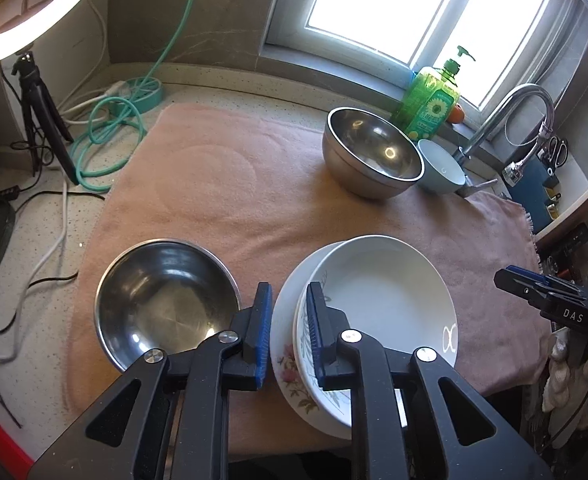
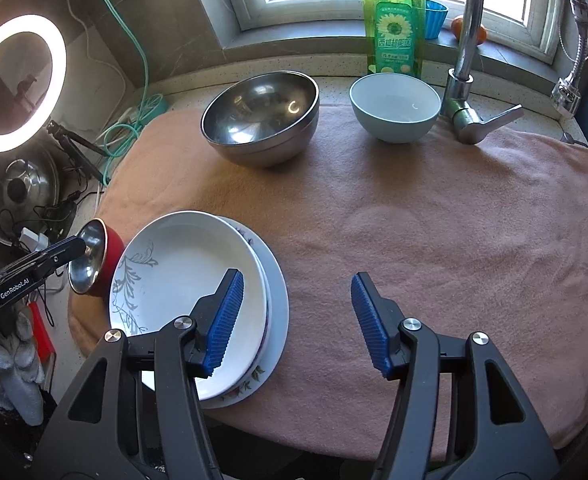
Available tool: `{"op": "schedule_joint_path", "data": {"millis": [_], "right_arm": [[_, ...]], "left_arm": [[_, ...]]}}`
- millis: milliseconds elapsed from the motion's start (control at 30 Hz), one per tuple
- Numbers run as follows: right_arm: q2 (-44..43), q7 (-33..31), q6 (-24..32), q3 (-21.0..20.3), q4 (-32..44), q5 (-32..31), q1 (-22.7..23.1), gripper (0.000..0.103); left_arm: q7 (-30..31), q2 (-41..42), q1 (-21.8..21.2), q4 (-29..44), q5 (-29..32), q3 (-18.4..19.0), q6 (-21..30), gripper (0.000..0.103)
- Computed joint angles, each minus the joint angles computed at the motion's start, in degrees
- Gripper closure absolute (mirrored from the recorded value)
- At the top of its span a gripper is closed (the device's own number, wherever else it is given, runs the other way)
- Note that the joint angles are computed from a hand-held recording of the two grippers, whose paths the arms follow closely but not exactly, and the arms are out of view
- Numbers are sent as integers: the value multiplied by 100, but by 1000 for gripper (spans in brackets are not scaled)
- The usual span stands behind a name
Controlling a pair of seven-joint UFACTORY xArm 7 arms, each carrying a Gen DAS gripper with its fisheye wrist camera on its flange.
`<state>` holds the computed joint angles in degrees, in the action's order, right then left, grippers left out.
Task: Organize plates and bowls
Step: 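Move both grippers forward to the rim of the plain steel bowl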
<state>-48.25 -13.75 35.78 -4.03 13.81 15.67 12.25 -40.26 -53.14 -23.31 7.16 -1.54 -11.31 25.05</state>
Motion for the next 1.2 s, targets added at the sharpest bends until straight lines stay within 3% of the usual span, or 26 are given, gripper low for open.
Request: {"op": "schedule_joint_path", "data": {"millis": [367, 467, 867, 1200], "right_arm": [[263, -43, -189, -178, 201, 175, -82, 44], [392, -54, -303, -227, 288, 270, -49, 44], [1180, -367, -668, -513, 873, 861, 209, 44], [1945, -553, -935, -394, 1325, 1238, 238, 44]], "left_arm": [[432, 256, 351, 248, 80, 238, -115, 79], [583, 431, 418, 356, 85, 265, -221, 74], [1440, 1714, 506, 1081, -145, 625, -863, 74], [2165, 2773, 331, 1760, -591, 857, -1198, 74]]}}
